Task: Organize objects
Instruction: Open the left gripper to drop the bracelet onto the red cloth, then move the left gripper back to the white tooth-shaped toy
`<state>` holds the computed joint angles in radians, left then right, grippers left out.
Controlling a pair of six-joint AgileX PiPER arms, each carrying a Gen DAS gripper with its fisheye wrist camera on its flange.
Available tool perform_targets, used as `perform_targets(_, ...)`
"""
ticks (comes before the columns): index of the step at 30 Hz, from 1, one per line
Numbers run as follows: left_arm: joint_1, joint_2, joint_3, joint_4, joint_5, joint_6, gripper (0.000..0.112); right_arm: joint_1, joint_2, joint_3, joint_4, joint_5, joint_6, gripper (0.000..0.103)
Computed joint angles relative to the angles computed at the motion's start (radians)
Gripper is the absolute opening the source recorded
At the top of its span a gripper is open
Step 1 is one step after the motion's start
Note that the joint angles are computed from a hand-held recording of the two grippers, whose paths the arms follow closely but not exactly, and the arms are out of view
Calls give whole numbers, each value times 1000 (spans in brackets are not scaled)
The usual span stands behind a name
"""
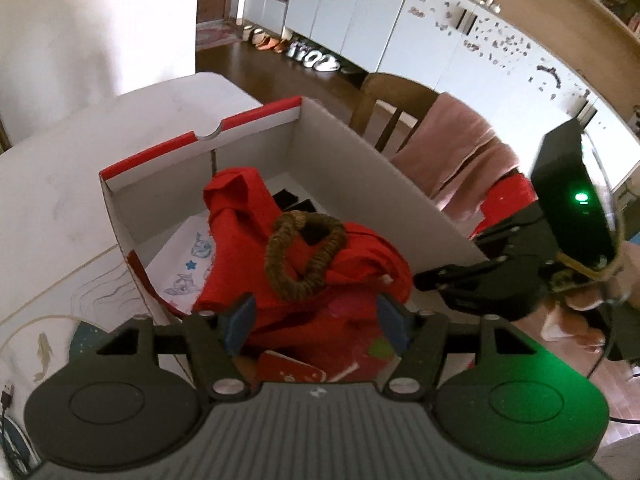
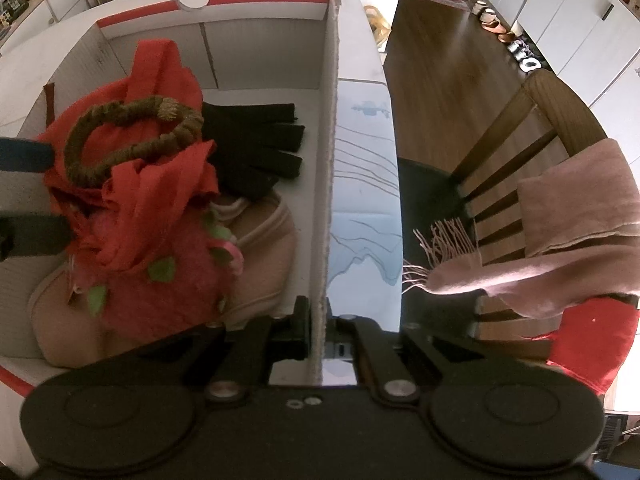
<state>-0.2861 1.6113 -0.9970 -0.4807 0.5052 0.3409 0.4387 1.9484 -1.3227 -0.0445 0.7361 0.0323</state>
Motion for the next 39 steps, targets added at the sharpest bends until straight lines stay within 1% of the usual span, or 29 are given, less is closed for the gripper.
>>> perform_targets(9,45,-149,93,-82,1,62,66,15,-29,15,-14,-2,9,2)
perform_targets(15,104,-244,160,-150,1,104,66,9,-40,10,-5,13,3,2)
perform_targets(18,137,-297,191,-159,6,108,66,5,-30,-2,-3,27,2,2)
perform_targets(21,188,-349,219,-183,23,138,66,5,-20,-20,-1,46,8,2)
perform_targets(24,281,-410,254,-249,62,221,66,1,-8,-51,10,77,8,2)
perform_targets(29,451,-516,322,-316,135,318,68,-1,16,-95,8,122,11,2)
perform_targets(33,644,-597,384,-382,235,410,68,-9,38,-132,14,158,21,1)
perform_targets(39,899,-655,451,-408,365,517,68,-9,42,-165,17,201,23,1)
